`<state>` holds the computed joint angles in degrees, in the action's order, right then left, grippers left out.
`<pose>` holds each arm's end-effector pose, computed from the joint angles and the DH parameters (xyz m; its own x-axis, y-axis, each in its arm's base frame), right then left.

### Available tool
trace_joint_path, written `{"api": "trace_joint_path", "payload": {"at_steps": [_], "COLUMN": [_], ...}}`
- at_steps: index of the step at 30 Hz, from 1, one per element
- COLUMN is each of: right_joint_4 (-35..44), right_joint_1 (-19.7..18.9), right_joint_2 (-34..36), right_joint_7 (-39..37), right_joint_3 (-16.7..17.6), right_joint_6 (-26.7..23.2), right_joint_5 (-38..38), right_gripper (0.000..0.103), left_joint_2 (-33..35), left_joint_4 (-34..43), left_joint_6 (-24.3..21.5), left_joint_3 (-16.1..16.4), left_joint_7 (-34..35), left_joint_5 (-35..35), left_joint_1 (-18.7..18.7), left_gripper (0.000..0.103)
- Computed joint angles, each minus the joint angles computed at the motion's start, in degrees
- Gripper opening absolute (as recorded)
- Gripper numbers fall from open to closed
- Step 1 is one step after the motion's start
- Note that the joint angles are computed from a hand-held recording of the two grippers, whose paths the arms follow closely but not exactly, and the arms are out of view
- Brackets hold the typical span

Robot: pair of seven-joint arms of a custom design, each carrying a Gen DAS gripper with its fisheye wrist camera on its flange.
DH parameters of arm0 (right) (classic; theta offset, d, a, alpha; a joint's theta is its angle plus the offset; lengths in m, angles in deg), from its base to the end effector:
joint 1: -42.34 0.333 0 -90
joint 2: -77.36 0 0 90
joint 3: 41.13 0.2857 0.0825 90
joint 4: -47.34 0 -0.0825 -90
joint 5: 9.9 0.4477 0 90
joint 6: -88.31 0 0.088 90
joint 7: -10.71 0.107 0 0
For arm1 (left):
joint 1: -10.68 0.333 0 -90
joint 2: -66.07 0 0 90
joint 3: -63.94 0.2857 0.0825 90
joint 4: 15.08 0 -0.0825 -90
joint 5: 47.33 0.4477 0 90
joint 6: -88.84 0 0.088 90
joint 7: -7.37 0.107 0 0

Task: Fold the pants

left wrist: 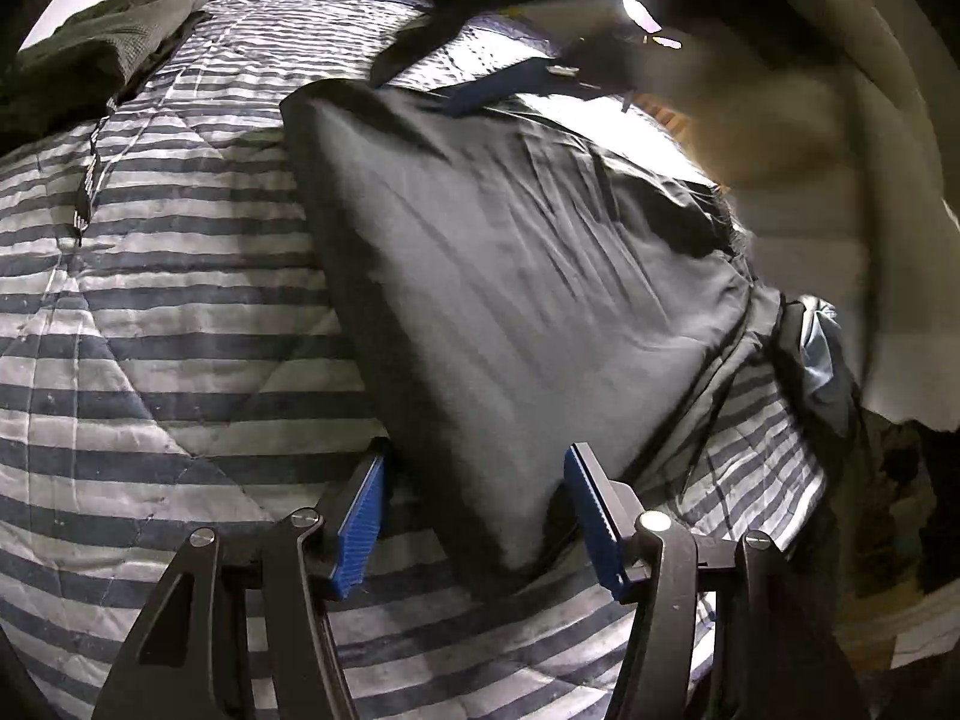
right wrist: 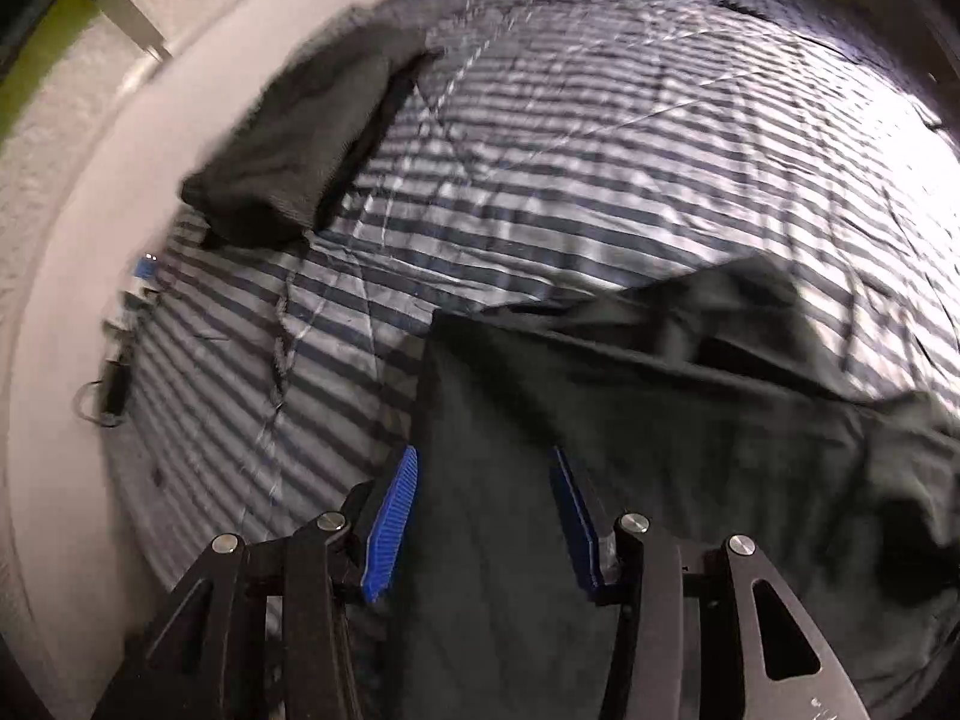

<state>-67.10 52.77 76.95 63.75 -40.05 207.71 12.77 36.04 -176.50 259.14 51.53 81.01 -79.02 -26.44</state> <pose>0.6058 0.1430 0.4176 0.6244 -0.7414 -0.2457 -0.7794 -0.5706 -0.2587 0.3258 -0.3094 0.3511 -0.1806 -0.8779 0.4435 -0.8881 -0.0483 -0.4572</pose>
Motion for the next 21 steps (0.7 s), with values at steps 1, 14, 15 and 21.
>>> {"api": "trace_joint_path", "payload": {"at_steps": [1,14,15,21], "right_joint_4": [0.64,1.48,0.96,-0.57], "right_joint_1": [0.77,6.81,7.02,6.05], "right_joint_2": [1.08,5.61,5.67,4.48], "right_joint_7": [1.68,15.06,15.72,12.82], "right_joint_3": [0.8,4.26,4.29,3.9], "right_joint_6": [0.78,5.41,5.85,7.26], "right_joint_5": [-1.98,-25.19,-26.28,-20.85], "right_gripper": [0.042,0.043,0.043,0.008], "left_joint_2": [0.12,2.15,2.21,1.96], "left_joint_4": [-0.22,-0.01,0.03,0.15], "left_joint_6": [0.88,4.87,5.08,6.12], "left_joint_3": [0.58,6.35,6.46,3.38], "left_joint_7": [0.3,7.65,7.98,5.77], "left_joint_5": [-0.67,-12.11,-12.43,-11.31], "left_joint_1": [-0.66,-6.85,-7.1,-5.11], "left_gripper": [0.058,0.012,0.009,0.004]}}
